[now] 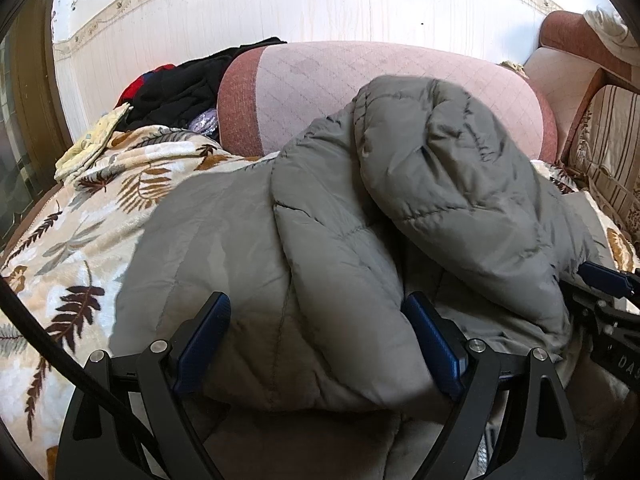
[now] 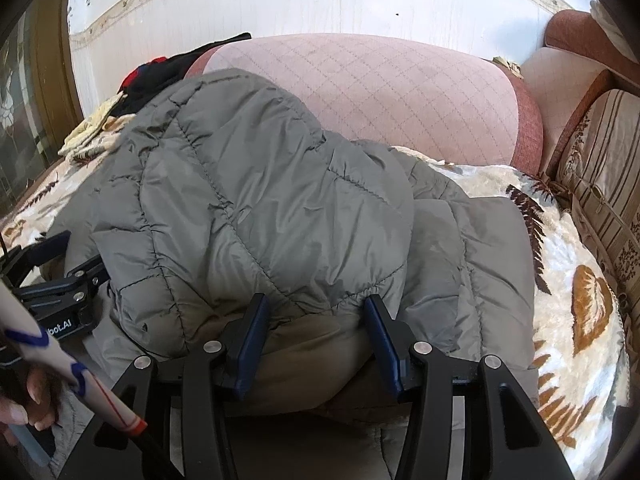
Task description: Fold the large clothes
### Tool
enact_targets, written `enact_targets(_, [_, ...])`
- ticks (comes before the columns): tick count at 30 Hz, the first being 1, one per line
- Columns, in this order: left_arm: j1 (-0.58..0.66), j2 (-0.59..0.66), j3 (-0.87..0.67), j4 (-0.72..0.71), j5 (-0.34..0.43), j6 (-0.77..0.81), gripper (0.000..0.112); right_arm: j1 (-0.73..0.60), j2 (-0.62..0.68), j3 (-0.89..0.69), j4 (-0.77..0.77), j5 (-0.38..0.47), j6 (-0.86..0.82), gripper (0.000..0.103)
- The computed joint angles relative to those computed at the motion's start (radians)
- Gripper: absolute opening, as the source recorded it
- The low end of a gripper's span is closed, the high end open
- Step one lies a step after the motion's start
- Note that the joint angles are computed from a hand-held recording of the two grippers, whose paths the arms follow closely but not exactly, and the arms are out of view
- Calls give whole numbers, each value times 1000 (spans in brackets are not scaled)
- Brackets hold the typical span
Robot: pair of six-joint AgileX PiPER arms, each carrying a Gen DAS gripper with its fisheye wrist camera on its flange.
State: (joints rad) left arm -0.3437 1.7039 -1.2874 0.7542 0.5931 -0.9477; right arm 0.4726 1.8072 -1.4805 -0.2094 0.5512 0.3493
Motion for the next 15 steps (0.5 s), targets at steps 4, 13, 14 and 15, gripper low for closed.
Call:
enact_targets(4, [-40, -74, 28, 44, 55, -18, 88, 1, -52, 14, 9, 14, 20, 54])
enact_targets(13, [-207, -339, 175, 196, 234, -150, 88, 94, -282, 167, -97, 48, 155, 54])
enact_targets(14, [-235, -366, 196, 209, 264, -167, 88, 111, -324, 214, -109, 49, 183, 54])
enact_targets(15, [-269, -398, 220, 215, 300, -182, 88, 130, -362, 265, -127, 50, 219, 54])
